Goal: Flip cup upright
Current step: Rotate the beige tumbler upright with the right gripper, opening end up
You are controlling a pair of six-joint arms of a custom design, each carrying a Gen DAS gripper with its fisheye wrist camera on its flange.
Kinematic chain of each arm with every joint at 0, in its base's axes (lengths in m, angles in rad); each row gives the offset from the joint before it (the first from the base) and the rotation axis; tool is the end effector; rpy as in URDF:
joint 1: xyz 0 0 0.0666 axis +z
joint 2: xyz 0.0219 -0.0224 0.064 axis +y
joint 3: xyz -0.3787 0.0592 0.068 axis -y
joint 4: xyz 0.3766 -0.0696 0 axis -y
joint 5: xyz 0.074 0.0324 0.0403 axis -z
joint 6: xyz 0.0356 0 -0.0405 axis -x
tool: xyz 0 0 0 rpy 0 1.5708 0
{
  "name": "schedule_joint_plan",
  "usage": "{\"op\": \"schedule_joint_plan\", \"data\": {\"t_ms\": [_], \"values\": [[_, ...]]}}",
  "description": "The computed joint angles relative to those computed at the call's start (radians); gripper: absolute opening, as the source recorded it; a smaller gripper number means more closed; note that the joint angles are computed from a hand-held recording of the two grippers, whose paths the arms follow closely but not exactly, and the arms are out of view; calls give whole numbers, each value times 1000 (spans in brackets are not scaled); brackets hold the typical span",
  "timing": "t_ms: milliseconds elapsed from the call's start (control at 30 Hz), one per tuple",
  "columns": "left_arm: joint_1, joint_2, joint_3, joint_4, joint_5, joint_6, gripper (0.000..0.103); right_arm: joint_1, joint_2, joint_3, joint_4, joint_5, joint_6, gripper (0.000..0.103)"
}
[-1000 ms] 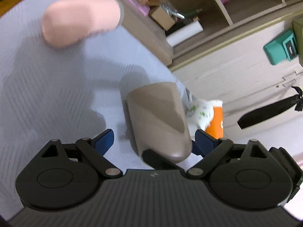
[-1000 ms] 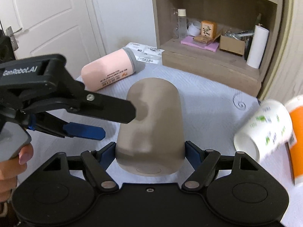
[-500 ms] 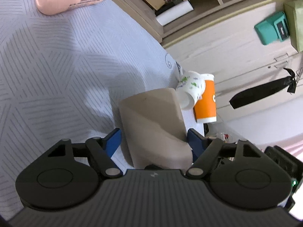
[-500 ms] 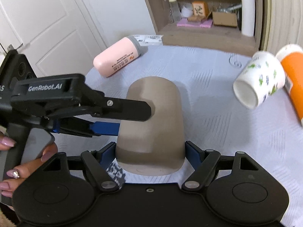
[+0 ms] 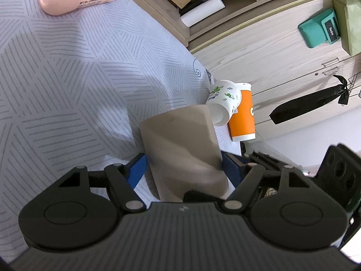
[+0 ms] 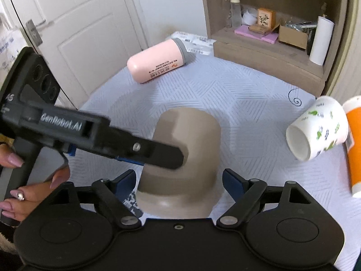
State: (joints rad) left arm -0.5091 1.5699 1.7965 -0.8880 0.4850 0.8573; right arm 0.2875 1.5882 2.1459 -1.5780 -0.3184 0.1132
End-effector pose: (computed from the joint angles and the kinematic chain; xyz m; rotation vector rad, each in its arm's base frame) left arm 0.4629 -0.2779 0.5290 -0.1323 2.4594 -1.2237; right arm 0.4498 0.1442 0.6154 -0.6285 2.5067 0.4764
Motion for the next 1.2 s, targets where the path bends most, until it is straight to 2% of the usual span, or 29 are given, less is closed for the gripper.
{"op": "schedule_joint_plan", "data": {"t_ms": [133,233,300,433,800,1033,1200], "values": [[6,5,-6,6,21,11,78,-5,67,90,-78,-18,24,84],[6,9,-5,5,18,9,82,-15,88,118,-107,-45,32,83],[4,7,-11,14,14,13,83,-18,78,102,-97,-50,25,83],[-11,-13,-33,42,-16,-29,77,-19,35,29,-36,-60,23,83],[-103,-74,-40,20,-214,-288,76,-20,-226,-340,294,-47,105,83],[-147,-111,-73,44,-286,-387,75,-1,-349,-517,483,9,57,83],[-172,-122,-88,73,-328,-443,74,32,-449,-656,631,98,-4,83]]}}
